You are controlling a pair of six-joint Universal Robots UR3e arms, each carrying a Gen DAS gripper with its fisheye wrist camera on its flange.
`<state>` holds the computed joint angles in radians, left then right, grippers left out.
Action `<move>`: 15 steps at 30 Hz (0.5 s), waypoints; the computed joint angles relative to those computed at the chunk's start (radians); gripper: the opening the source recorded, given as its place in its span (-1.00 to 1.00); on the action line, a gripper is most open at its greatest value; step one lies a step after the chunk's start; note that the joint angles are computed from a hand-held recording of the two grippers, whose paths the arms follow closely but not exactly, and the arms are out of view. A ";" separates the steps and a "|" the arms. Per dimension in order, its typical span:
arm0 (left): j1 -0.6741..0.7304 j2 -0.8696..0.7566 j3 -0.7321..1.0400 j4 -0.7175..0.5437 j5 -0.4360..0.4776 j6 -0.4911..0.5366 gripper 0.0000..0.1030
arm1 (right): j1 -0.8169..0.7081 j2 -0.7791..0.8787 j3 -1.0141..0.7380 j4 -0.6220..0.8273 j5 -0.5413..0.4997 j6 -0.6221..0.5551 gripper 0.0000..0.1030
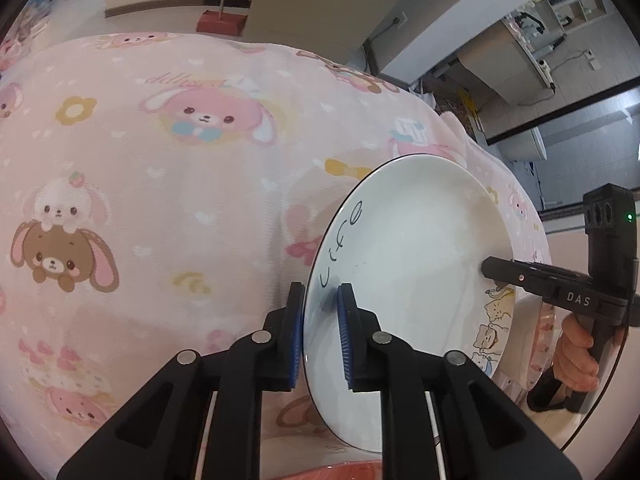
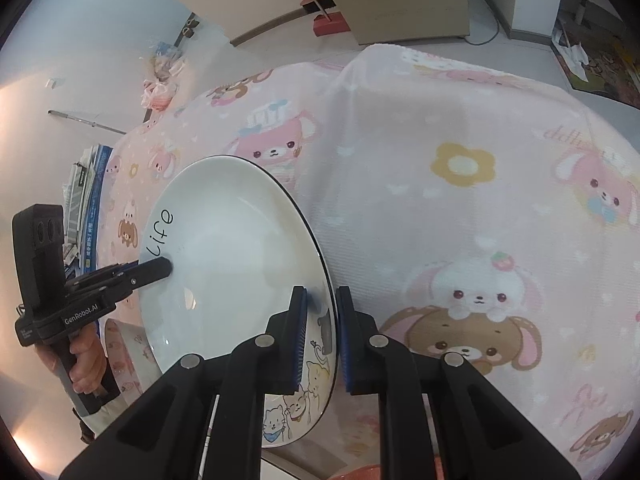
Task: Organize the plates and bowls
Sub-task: 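Lift the plate on edge with both grippers and carry it to the other white plates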
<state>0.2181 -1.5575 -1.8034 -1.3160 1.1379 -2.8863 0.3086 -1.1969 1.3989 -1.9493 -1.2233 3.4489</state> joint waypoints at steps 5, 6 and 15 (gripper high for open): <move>0.000 0.065 0.003 0.022 0.017 -0.054 -0.68 | 0.018 -0.026 -0.037 0.018 -0.017 0.019 -0.68; 0.009 0.074 0.011 0.007 0.006 -0.056 -0.68 | 0.016 -0.034 -0.044 0.027 -0.013 0.026 -0.68; 0.030 0.197 0.062 -0.104 -0.029 -0.051 -0.67 | -0.013 -0.175 -0.071 0.112 0.004 0.082 -0.68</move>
<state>0.2476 -1.3610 -1.7411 -1.4204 1.1084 -2.9369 0.2956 -1.3719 1.3282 -1.8372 -1.2193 3.5308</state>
